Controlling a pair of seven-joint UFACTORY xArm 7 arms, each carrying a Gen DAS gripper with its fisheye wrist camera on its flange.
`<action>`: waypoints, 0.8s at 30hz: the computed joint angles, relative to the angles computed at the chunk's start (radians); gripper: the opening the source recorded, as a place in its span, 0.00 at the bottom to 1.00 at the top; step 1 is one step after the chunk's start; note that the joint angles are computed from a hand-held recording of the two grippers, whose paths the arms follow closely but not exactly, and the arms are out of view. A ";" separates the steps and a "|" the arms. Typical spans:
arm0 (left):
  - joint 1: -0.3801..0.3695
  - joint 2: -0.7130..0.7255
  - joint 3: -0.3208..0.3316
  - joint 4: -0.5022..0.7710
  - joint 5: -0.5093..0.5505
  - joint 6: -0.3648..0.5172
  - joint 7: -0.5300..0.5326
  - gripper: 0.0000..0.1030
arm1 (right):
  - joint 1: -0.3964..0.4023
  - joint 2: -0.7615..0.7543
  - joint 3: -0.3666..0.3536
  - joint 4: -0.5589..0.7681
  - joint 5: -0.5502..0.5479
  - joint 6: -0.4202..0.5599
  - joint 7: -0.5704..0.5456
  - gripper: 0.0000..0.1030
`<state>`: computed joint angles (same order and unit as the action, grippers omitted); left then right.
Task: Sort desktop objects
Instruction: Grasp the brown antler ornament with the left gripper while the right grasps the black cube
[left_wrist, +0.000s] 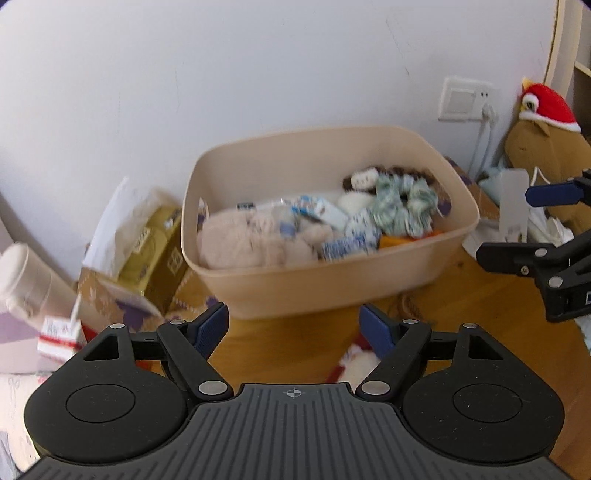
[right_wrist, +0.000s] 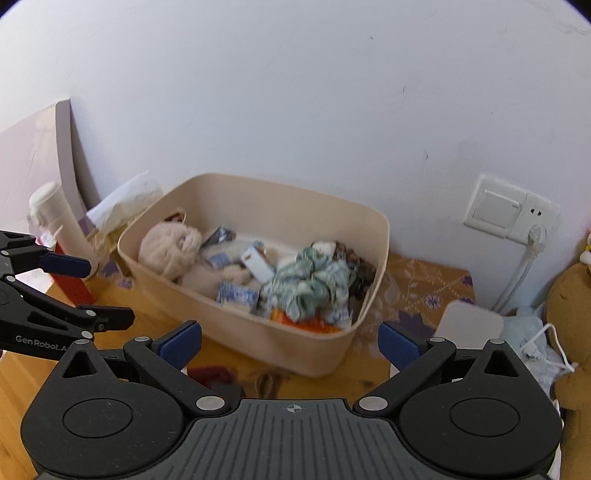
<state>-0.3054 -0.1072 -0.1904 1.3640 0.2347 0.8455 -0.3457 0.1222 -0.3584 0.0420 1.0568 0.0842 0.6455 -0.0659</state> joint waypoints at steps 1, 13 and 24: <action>-0.002 -0.010 0.000 -0.014 -0.007 0.003 0.001 0.77 | 0.001 -0.006 -0.001 -0.008 0.001 0.005 -0.003 1.00; -0.015 -0.089 -0.008 -0.142 -0.099 0.065 0.056 0.77 | 0.012 -0.095 -0.008 -0.132 0.020 0.059 -0.011 1.00; -0.023 -0.091 -0.006 -0.202 -0.182 0.098 0.087 0.77 | 0.043 -0.098 0.018 -0.231 0.011 0.020 -0.033 1.00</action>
<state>-0.3282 -0.1980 -0.1959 1.1616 0.0527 0.9434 -0.2587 0.1653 -0.4561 0.0602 0.8256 0.0952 0.6652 -0.0986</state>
